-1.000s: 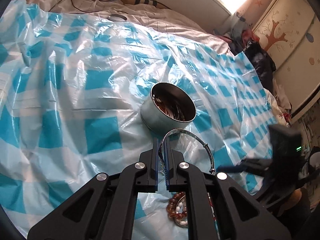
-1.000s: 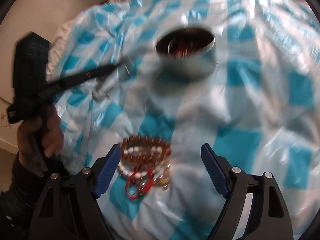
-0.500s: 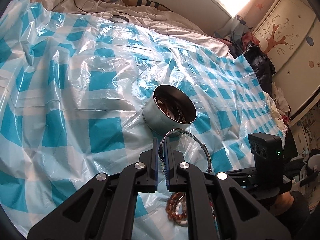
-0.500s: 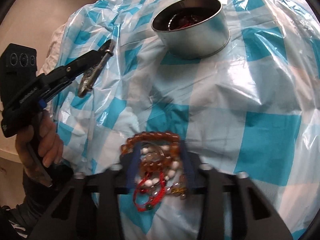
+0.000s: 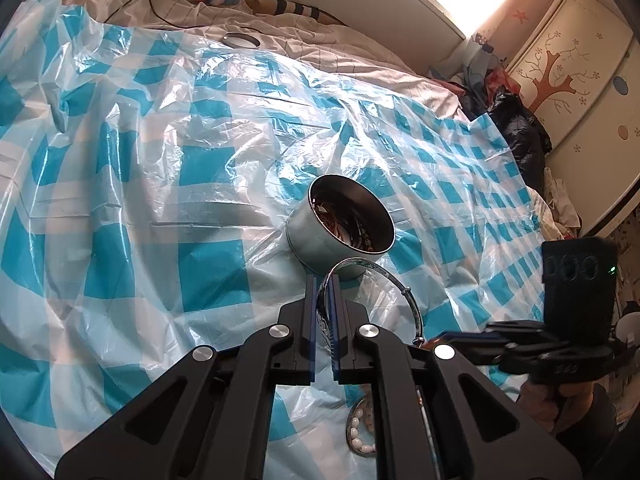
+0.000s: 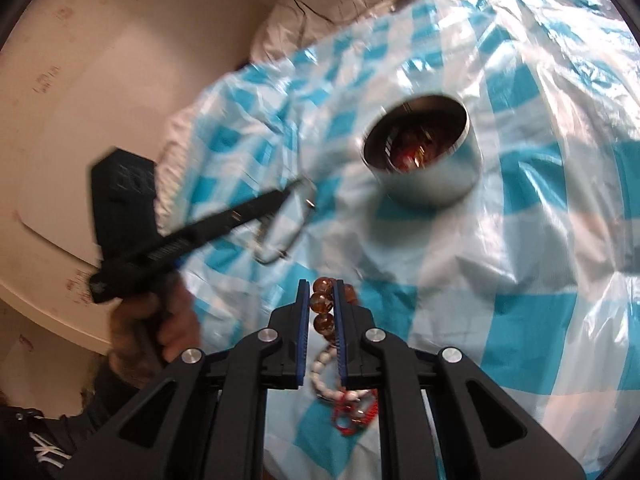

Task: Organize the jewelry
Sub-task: 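Carry the bangle and amber beads over the tin and open both grippers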

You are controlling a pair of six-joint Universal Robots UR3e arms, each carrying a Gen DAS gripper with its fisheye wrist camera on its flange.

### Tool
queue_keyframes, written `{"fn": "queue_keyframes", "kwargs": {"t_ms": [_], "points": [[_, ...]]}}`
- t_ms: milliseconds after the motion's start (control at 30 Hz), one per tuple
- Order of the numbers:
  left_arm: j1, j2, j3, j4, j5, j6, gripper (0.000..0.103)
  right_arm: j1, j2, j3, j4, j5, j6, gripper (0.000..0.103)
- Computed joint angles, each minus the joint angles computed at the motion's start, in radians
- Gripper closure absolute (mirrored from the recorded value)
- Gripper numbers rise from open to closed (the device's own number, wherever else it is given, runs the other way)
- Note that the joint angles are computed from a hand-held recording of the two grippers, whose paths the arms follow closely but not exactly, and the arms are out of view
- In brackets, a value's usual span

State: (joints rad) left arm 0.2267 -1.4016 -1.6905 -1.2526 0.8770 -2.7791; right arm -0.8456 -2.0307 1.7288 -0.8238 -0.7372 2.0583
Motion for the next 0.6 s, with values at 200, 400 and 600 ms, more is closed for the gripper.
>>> {"fn": "queue_keyframes", "kwargs": {"t_ms": [200,400,600], "points": [[-0.022,-0.016,-0.002,0.023,0.012,-0.009,0.098,-0.041,-0.01,0.011,-0.034,-0.002,0.037,0.091],[-0.039,-0.025,-0.009,0.048,0.018,-0.026,0.098,-0.137,-0.008,-0.031,0.102,0.051,-0.059,0.091],[-0.057,-0.038,-0.017,0.105,0.017,-0.063,0.098,-0.25,0.009,-0.086,0.285,0.127,-0.208,0.091]]}}
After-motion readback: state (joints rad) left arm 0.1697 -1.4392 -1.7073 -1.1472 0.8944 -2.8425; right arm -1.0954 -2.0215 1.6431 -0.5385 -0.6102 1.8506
